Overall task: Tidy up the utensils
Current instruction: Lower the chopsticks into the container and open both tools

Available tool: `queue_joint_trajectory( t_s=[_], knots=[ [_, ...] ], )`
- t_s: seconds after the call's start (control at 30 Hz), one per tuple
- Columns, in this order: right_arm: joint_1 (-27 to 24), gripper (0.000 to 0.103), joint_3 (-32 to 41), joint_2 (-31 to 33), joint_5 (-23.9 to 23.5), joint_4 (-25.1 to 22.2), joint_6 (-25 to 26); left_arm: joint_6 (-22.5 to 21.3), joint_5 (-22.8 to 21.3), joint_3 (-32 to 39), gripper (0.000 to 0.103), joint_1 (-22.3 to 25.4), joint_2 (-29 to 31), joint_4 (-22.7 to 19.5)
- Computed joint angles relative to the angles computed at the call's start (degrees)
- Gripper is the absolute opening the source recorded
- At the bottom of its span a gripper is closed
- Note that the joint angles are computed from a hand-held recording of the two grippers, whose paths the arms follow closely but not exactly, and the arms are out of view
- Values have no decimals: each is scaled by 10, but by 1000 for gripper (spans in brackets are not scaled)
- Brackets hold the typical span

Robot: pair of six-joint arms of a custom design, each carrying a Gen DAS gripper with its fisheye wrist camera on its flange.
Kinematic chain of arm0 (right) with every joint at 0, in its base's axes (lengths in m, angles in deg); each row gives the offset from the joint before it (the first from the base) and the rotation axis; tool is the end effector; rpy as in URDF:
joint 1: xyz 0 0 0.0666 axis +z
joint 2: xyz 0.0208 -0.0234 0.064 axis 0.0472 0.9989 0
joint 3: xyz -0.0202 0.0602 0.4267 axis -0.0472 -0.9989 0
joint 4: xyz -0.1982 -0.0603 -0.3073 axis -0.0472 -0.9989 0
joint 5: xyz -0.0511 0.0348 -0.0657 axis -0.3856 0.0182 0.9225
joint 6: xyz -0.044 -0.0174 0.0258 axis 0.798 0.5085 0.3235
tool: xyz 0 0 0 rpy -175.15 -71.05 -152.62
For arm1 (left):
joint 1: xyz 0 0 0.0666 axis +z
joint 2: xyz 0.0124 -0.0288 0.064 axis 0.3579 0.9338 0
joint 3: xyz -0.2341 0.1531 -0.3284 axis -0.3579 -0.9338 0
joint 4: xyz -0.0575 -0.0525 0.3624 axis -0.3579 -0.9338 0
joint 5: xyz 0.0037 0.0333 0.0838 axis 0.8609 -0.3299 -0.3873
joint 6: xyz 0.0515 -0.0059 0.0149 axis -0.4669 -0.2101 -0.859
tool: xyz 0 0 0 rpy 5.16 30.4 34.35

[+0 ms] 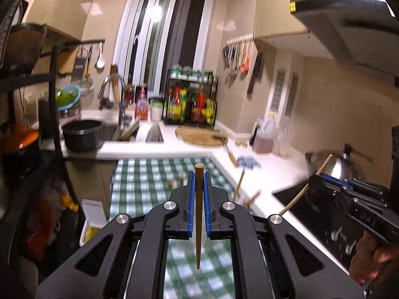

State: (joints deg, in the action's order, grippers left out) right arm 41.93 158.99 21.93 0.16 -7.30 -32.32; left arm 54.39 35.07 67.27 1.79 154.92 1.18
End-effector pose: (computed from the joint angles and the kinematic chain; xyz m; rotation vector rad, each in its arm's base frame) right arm 0.4805 0.3665 0.5789 0.0414 1.9684 0.0908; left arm 0.5575 -0.2034 0.5576 0.4039 1.8871 -0.5108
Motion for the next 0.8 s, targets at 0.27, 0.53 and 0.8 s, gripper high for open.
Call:
queue_joint_trajectory(
  t_s=[0.27, 0.53, 0.8],
  knots=[
    [-35, 5, 98, 59, -12, 14, 42, 26, -12, 113, 6, -8, 73, 18],
    [-65, 5, 103, 103, -39, -2, 30, 18, -26, 142, 6, -16, 135, 13],
    [-73, 5, 85, 114, -53, 15, 36, -2, -33, 165, 7, -17, 169, -19]
  ],
)
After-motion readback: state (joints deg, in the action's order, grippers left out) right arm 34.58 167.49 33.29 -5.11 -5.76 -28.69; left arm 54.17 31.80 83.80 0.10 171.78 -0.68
